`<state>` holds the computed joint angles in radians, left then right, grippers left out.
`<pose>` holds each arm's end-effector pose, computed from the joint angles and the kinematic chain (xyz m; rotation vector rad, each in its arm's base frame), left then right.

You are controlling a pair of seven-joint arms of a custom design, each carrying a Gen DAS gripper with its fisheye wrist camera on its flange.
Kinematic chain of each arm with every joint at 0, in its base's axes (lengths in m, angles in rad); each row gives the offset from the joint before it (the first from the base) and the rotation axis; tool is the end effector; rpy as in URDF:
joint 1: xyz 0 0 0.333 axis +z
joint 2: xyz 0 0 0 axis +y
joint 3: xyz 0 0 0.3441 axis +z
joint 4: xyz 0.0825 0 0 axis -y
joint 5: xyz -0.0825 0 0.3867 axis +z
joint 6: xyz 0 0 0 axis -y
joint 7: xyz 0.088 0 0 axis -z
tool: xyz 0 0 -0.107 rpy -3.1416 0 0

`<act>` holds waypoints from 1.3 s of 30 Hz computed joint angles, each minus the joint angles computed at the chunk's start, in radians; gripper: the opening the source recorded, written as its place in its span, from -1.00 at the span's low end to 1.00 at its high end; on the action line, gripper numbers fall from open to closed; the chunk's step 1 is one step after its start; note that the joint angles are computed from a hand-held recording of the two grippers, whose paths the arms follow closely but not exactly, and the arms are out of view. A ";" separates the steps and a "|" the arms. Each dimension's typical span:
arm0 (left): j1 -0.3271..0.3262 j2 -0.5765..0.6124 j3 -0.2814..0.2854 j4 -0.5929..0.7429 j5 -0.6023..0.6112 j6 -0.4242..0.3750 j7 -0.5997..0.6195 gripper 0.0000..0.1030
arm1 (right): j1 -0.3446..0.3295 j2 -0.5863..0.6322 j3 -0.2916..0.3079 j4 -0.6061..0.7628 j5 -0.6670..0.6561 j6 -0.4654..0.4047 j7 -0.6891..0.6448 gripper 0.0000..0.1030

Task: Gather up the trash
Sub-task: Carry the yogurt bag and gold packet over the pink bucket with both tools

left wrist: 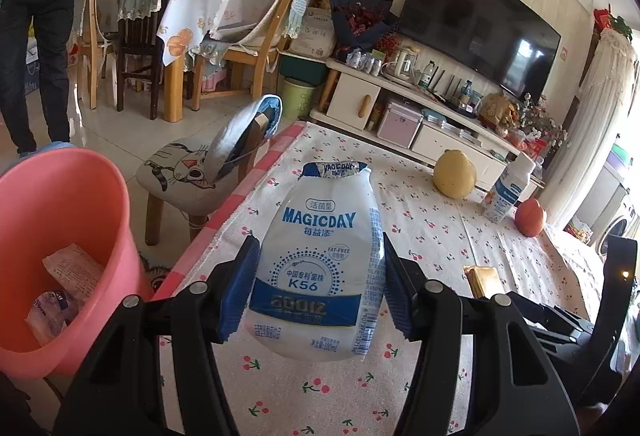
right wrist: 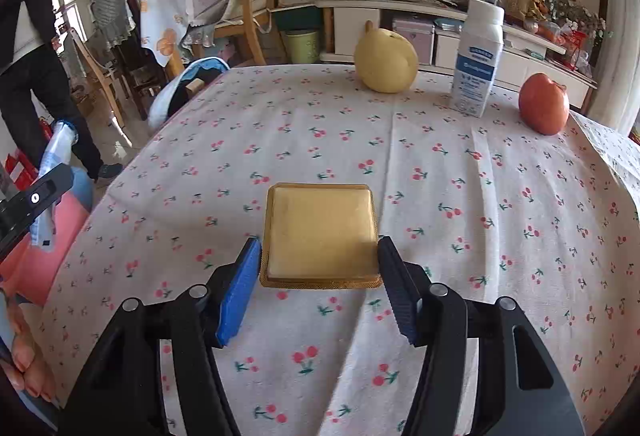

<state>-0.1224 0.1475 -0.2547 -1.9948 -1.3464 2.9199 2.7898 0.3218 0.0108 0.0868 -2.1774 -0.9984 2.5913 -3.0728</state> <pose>0.5946 -0.1630 0.4667 -1.4676 2.0882 -1.3024 0.5141 0.2399 0.4486 -1.3355 2.1498 -0.7514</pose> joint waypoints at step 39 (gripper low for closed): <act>0.167 0.011 0.153 -0.008 0.778 0.165 -1.055 0.16 | 0.289 0.403 -0.041 0.688 0.251 0.038 -0.603 0.18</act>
<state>0.0448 0.1581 -0.1021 -2.0032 -0.5689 3.0844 1.7349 0.6106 0.4134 0.0457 -1.4896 -0.7475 2.6295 -3.6757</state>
